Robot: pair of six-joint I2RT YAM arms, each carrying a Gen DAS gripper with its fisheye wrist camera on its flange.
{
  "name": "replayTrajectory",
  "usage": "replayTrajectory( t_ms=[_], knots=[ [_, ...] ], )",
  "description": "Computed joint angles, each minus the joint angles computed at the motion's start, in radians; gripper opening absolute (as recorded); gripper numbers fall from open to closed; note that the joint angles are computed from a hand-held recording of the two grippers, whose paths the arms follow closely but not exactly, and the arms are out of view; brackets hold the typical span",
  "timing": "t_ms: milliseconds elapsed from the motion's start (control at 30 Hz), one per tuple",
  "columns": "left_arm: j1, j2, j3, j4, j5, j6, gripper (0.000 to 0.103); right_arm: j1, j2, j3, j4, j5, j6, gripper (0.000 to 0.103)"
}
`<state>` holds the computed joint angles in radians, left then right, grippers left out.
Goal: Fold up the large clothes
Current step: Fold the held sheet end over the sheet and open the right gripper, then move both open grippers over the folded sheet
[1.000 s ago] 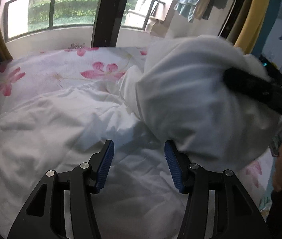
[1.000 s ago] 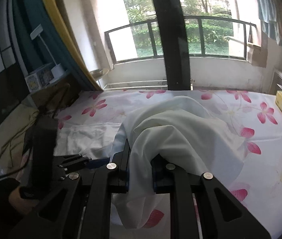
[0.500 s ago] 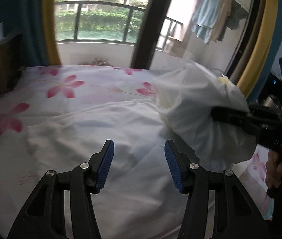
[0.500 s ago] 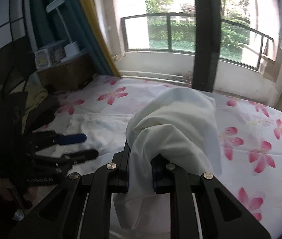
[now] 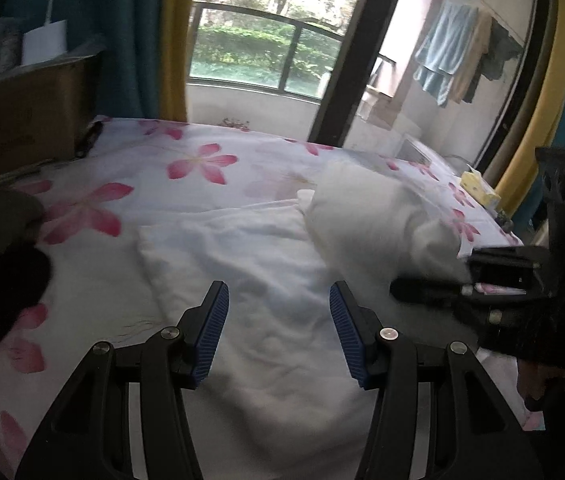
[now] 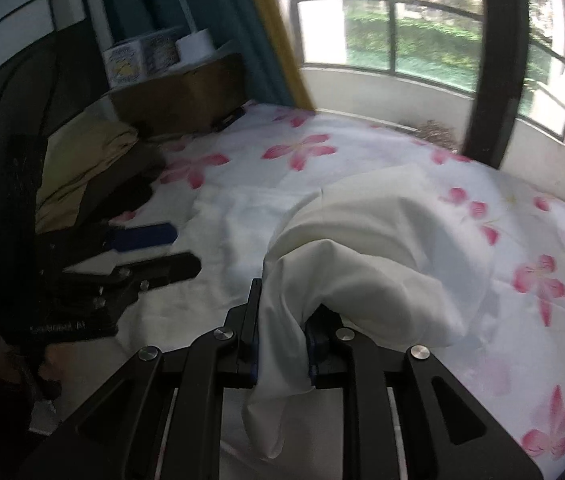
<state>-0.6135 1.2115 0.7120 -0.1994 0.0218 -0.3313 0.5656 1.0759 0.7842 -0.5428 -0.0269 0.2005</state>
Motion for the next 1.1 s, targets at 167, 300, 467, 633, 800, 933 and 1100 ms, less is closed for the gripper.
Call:
replayTrajectory(
  t_ms=[167,300,467,633,800,933,1100],
  knots=[
    [0.063,-0.01,-0.039,0.001,0.034,0.007,0.055,0.081,0.091,0.026,0.02,0.006,0.013,0.021],
    [0.098,-0.045,-0.069,-0.007,0.055,0.01,0.055,0.128,0.143,0.031,0.06,-0.031,0.002,0.021],
    [0.142,-0.079,-0.082,-0.043,0.047,0.016,0.055,0.204,0.236,0.038,0.105,-0.075,-0.04,0.039],
    [0.19,-0.123,-0.07,-0.095,0.024,0.017,0.055,0.253,0.254,0.029,0.152,-0.137,-0.061,0.051],
    [0.165,-0.146,-0.046,-0.117,-0.008,0.007,0.058,0.285,0.19,0.007,0.139,-0.126,-0.072,0.052],
    [0.085,-0.104,-0.004,-0.116,-0.041,0.014,0.058,0.244,0.101,-0.021,0.093,-0.124,-0.081,0.053],
    [-0.001,-0.006,0.072,-0.107,-0.062,0.061,0.058,0.16,-0.052,-0.071,0.019,-0.108,-0.072,0.056]
  ],
)
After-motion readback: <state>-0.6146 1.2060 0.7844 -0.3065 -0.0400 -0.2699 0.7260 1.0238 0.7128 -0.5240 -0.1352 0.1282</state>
